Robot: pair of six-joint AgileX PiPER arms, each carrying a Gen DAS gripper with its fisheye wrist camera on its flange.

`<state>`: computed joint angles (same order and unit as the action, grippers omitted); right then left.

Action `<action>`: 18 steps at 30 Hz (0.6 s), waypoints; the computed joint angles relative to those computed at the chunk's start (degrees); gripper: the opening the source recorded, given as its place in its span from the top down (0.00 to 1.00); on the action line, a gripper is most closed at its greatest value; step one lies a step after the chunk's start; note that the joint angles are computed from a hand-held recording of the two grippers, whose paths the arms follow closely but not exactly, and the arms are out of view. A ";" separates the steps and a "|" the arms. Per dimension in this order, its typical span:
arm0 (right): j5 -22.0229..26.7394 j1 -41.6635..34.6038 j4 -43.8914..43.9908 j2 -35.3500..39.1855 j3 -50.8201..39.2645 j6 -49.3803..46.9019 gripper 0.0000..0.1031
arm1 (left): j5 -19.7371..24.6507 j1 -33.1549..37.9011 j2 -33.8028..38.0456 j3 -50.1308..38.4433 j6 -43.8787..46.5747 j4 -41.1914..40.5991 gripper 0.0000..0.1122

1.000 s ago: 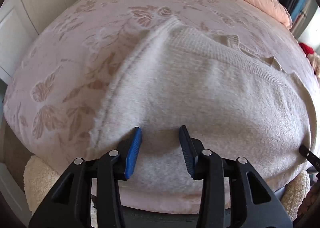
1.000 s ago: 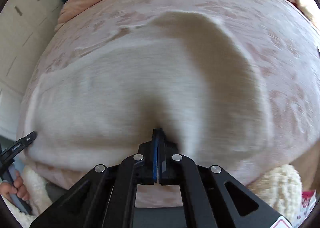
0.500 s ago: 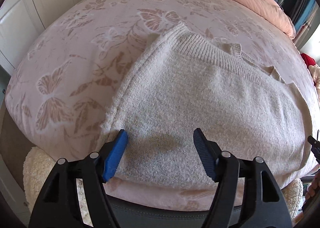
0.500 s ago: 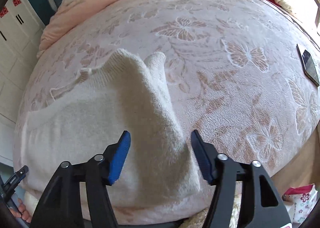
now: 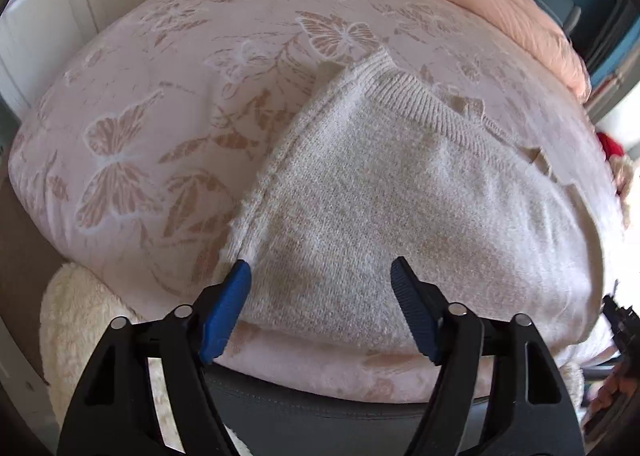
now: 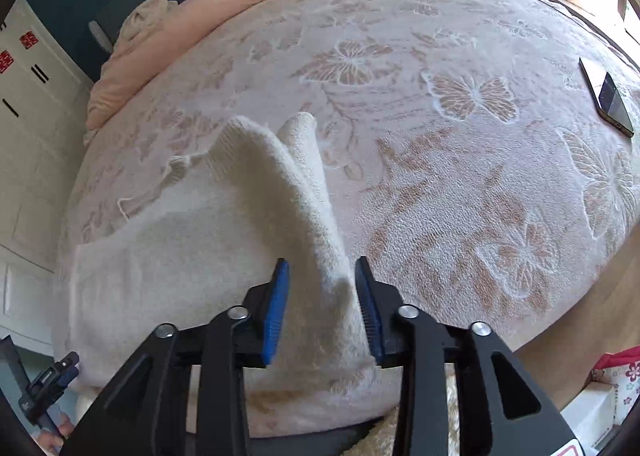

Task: Fold small clothes

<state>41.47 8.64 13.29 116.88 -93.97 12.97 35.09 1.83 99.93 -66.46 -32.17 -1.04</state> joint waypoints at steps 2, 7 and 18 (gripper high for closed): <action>-1.78 -0.26 5.00 -3.20 6.75 -3.25 0.48 | -3.85 3.30 -4.49 6.49 0.97 -7.66 0.20; -5.42 -1.20 23.36 -3.15 17.53 -13.80 0.48 | -6.76 9.38 -4.40 14.85 14.07 -29.46 0.20; -1.22 -2.06 31.71 8.78 0.86 -9.48 0.84 | -7.08 8.64 4.95 4.00 15.25 -33.41 0.70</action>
